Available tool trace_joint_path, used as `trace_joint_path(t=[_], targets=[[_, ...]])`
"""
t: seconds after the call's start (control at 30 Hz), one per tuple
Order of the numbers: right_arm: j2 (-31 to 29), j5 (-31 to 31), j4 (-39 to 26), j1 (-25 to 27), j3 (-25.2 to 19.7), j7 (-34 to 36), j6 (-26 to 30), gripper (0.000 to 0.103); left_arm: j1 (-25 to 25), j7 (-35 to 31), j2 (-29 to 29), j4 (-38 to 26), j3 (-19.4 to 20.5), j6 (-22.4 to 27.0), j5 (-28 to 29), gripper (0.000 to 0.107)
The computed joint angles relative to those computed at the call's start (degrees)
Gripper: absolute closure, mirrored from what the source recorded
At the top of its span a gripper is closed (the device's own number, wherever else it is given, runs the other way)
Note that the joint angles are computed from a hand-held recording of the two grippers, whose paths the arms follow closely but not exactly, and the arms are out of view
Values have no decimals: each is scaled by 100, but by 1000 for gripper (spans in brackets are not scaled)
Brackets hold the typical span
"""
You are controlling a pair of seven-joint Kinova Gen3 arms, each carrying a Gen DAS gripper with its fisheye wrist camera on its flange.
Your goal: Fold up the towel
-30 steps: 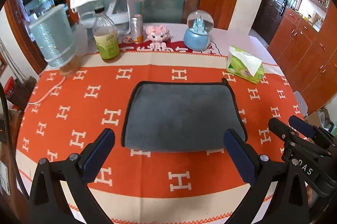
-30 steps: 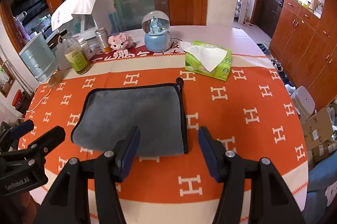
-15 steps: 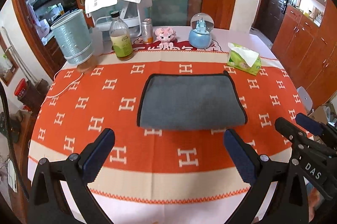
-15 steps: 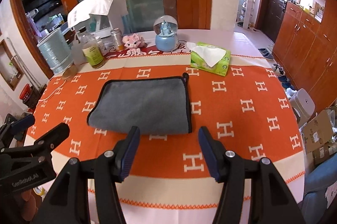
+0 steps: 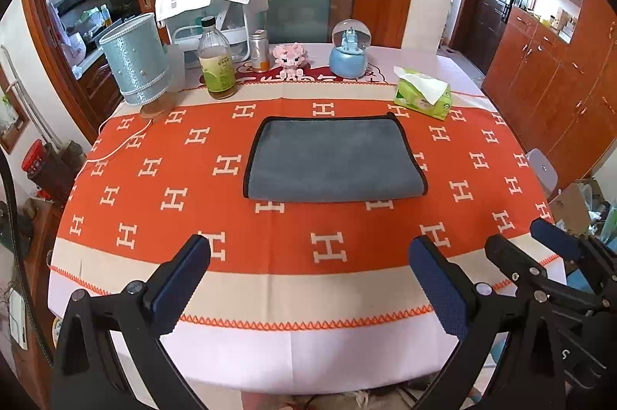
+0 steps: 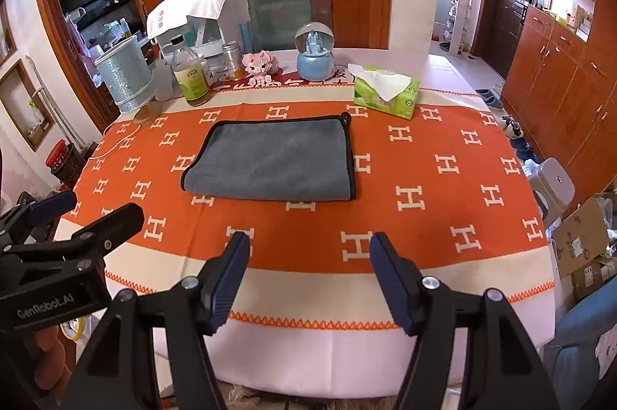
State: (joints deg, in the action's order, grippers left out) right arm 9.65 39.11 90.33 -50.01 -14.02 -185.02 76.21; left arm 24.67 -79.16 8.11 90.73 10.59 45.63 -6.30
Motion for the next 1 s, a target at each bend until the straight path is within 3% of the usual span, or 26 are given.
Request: trace_joint_path(t=[0.3,0.7,1.0], targets=[[-8,-99,38,-112,-76,-203,50,38,105,272,-150,187,46,-19,-282,5],[232,176,-346,-526,-48,-484,968,38,230,527,-228,280,123,46,-557,5],[268,182,-366,-523,-1,-412,989,38,315,770,-187,230,100,27,-775,5]])
